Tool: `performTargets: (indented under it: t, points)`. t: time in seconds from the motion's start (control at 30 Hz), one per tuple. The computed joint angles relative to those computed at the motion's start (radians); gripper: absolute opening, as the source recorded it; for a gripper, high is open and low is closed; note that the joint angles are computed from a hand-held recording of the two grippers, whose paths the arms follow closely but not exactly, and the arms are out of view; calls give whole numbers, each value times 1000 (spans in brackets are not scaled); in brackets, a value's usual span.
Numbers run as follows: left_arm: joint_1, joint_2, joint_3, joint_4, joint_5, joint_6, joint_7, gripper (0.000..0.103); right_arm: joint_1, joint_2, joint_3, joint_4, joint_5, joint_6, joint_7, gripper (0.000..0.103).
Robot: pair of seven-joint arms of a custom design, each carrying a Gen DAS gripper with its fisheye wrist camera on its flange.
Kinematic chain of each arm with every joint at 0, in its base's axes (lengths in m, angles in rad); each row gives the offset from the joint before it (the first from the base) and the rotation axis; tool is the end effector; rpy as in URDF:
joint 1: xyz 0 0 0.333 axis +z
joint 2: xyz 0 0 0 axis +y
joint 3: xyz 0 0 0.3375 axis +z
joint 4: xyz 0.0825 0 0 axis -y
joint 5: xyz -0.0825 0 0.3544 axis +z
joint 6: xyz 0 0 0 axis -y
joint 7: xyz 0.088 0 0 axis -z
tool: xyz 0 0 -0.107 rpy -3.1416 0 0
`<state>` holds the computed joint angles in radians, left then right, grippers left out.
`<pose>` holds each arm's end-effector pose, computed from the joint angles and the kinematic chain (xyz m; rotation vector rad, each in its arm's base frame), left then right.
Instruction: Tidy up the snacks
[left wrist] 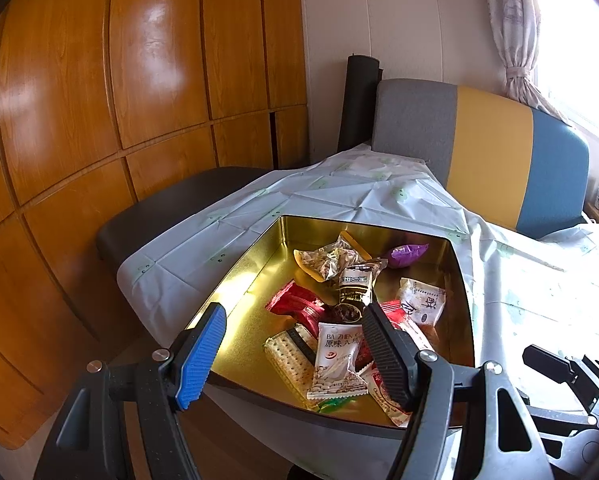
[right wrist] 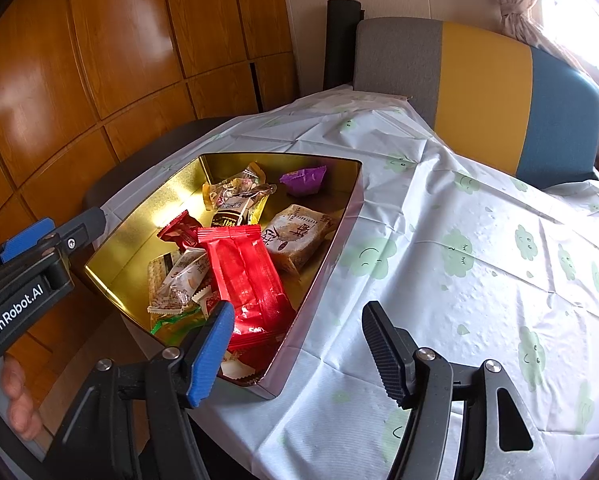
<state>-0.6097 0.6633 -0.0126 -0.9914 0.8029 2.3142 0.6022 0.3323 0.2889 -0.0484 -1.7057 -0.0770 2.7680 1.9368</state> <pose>0.6347 -0.4335 0.5758 -1.6177 1.6254 -0.7810 0.6408 0.1949 0.5474 -1.7055 1.7300 -0.5159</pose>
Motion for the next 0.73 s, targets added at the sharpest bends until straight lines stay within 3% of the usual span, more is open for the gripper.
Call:
performTargets:
  t: [0.4,0.53,0.73]
  points:
    - [1,8,-2,14,-16,-5,15,71,0,-3,-4,-11,-1,7,6,67]
    - [10,10,-9,11,-31,11,19,55,0,-3,-4,-13,-2,8,11,68]
    - [11,3,-2,-1,-25,22,4,53,-6,-17,-33,-32,-25,23,44,67]
